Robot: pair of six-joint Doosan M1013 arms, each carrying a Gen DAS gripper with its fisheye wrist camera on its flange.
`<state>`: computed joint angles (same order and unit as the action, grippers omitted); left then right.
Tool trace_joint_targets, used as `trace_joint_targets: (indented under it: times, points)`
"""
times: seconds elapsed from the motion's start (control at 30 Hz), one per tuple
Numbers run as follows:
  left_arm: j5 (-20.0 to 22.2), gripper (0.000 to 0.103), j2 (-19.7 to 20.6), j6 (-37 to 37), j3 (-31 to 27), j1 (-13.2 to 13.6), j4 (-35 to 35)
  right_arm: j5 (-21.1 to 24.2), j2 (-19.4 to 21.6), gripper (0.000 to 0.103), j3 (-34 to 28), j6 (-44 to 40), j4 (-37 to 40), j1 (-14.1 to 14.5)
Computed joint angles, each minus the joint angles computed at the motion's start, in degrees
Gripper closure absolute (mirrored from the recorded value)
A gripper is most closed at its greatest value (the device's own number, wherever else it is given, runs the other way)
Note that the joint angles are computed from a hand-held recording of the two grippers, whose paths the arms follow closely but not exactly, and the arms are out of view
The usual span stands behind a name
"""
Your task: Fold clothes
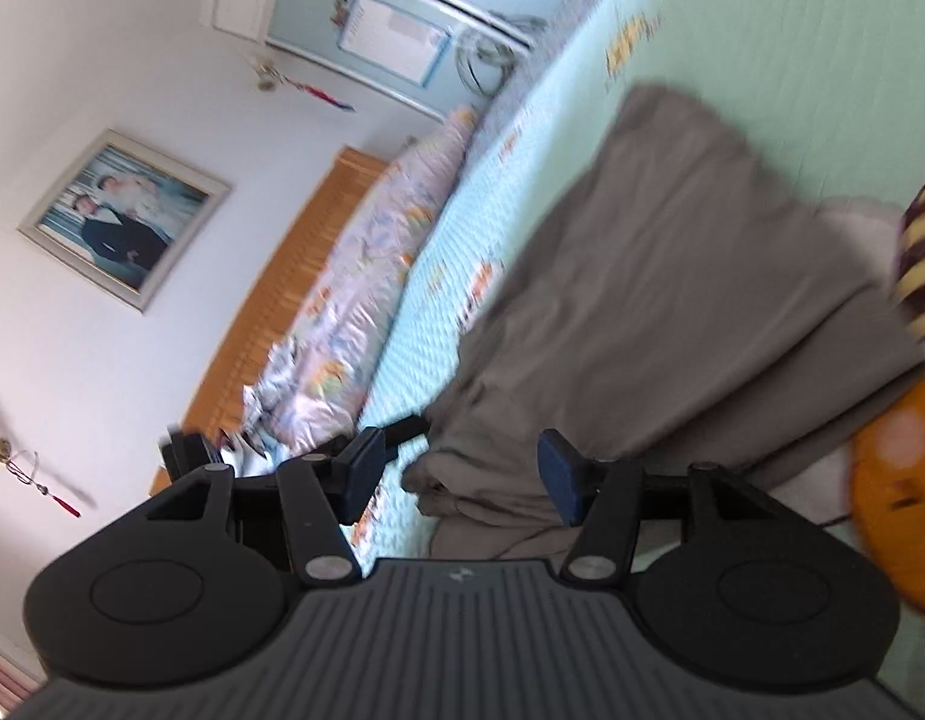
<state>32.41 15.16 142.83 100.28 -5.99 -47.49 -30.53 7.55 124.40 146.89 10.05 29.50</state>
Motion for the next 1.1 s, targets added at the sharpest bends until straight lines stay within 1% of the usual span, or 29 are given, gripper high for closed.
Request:
trace_joint_targets:
  times: [0.03, 0.1, 0.17, 0.2, 0.23, 0.3, 0.37, 0.4, 0.47, 0.5, 0.57, 0.67, 0.7, 0.73, 0.8, 0.9, 1.0, 1.03, 1.1]
  points:
    - [1.1, 0.0, 0.2, -2.2, -0.1, 0.7, 0.1, -0.8, -0.9, 0.042, 0.9, -1.9, 2.2, 0.0]
    - [3.5, 0.0, 0.8, -7.9, -0.7, 1.8, 1.8, -0.7, -2.9, 0.034, 2.4, -7.3, 8.7, -0.4]
    - [7.5, 0.0, 2.4, -15.4, -2.5, 2.3, 6.1, 2.5, -4.8, 0.017, 2.8, -12.9, 14.7, -1.5]
    - [8.4, 0.0, 3.0, -16.3, -3.1, 2.4, 6.4, 4.8, -5.4, 0.014, 2.8, -13.5, 14.5, -2.7]
    - [9.1, 0.0, 3.4, -16.8, -3.6, 2.4, 6.5, 7.1, -5.7, 0.013, 2.6, -11.7, 11.4, -4.2]
    - [10.5, 0.0, 4.2, -19.2, -4.9, 2.3, 7.4, 12.2, -5.7, 0.013, 1.5, -9.4, 7.1, -6.6]
    - [12.7, 0.0, 5.2, -22.2, -6.7, 2.2, 8.4, 16.5, -5.2, 0.013, 0.3, -0.5, -2.7, -9.0]
    - [13.9, 0.0, 5.7, -24.0, -7.6, 2.1, 9.4, 17.1, -4.8, 0.013, 0.0, 5.2, -8.2, -9.9]
    - [16.0, 0.0, 6.8, -27.1, -9.6, 1.7, 12.0, 17.1, -3.9, 0.013, -0.5, 19.6, -21.8, -11.6]
    - [17.0, 0.0, 7.2, -28.6, -10.4, 1.5, 13.0, 16.6, -3.5, 0.013, -0.6, 23.8, -25.6, -12.2]
    - [19.6, 0.0, 8.1, -31.4, -12.3, 1.1, 15.0, 14.9, -2.8, 0.013, -0.5, 25.6, -26.6, -12.5]
    - [23.1, 0.0, 9.3, -32.7, -14.4, 1.0, 15.0, 13.6, -2.2, 0.013, -0.6, 26.2, -26.5, -12.5]
    - [24.0, 0.0, 9.6, -32.9, -14.8, 1.1, 14.4, 13.1, -2.2, 0.012, -0.6, 25.9, -26.1, -12.5]
    - [25.0, 0.0, 9.8, -32.4, -15.1, 1.5, 12.4, 12.5, -2.1, 0.013, -0.3, 25.7, -25.7, -12.4]
    - [27.6, 0.0, 10.6, -30.2, -15.0, 3.0, 4.5, 11.3, -2.0, 0.013, 0.0, 25.5, -25.5, -12.5]
    - [30.5, 0.0, 11.6, -29.0, -13.8, 4.9, -5.5, 10.4, -1.9, 0.013, -0.1, 25.9, -26.1, -12.7]
    - [30.1, 0.0, 11.7, -27.1, -11.5, 6.1, -12.6, 9.7, -2.0, 0.013, 0.1, 26.5, -27.3, -12.9]
    - [30.4, 0.0, 11.8, -26.5, -10.9, 6.6, -15.2, 9.6, -2.0, 0.013, 0.1, 27.2, -28.4, -12.9]
    - [30.7, 0.0, 12.1, -26.7, -10.3, 6.9, -18.1, 9.7, -2.0, 0.012, -0.1, 29.3, -31.9, -13.3]
